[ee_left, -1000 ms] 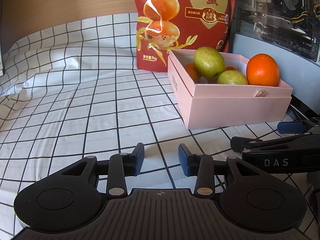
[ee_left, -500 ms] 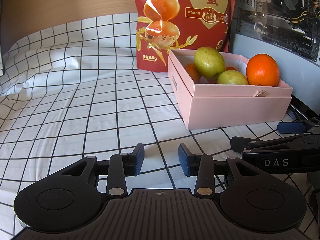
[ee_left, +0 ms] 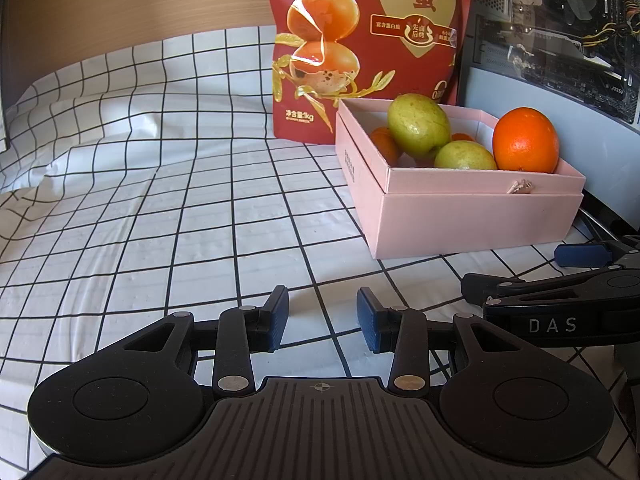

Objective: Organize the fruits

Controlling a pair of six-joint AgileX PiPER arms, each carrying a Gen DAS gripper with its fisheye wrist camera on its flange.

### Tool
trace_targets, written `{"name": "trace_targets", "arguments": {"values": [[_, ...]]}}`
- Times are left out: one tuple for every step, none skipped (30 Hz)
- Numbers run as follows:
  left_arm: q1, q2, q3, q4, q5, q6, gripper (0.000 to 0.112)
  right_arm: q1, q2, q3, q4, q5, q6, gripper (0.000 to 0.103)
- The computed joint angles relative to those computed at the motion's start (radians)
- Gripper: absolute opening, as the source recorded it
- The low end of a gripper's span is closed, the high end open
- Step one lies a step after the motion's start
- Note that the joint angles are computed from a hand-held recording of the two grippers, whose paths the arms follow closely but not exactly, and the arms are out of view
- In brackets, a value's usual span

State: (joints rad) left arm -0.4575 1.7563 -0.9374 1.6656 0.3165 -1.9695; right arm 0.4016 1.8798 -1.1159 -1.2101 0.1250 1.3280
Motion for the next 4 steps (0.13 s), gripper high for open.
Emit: {"name": "trace_targets", "arguments": {"values": [[0.000,0.000,0.000,0.000,0.000,0.000,0.042,0.000,0.000,0.000,0.000,0.000,0.001,0.103],[0.000,0.000,0.000,0.000,0.001,0.000,0.042,0.000,0.001,0.000,-0.005,0.000,0.005,0.103],[0.000,0.000,0.000,0.000,0.001,0.000,0.043,0.000,0.001,0.000,-0.005,0.000,0.005,0.103],[0.000,0.001,0.000,-0.002,0.003,0.004,0.043,0.000,0.000,0.000,-0.004,0.000,0.004,0.103]]}}
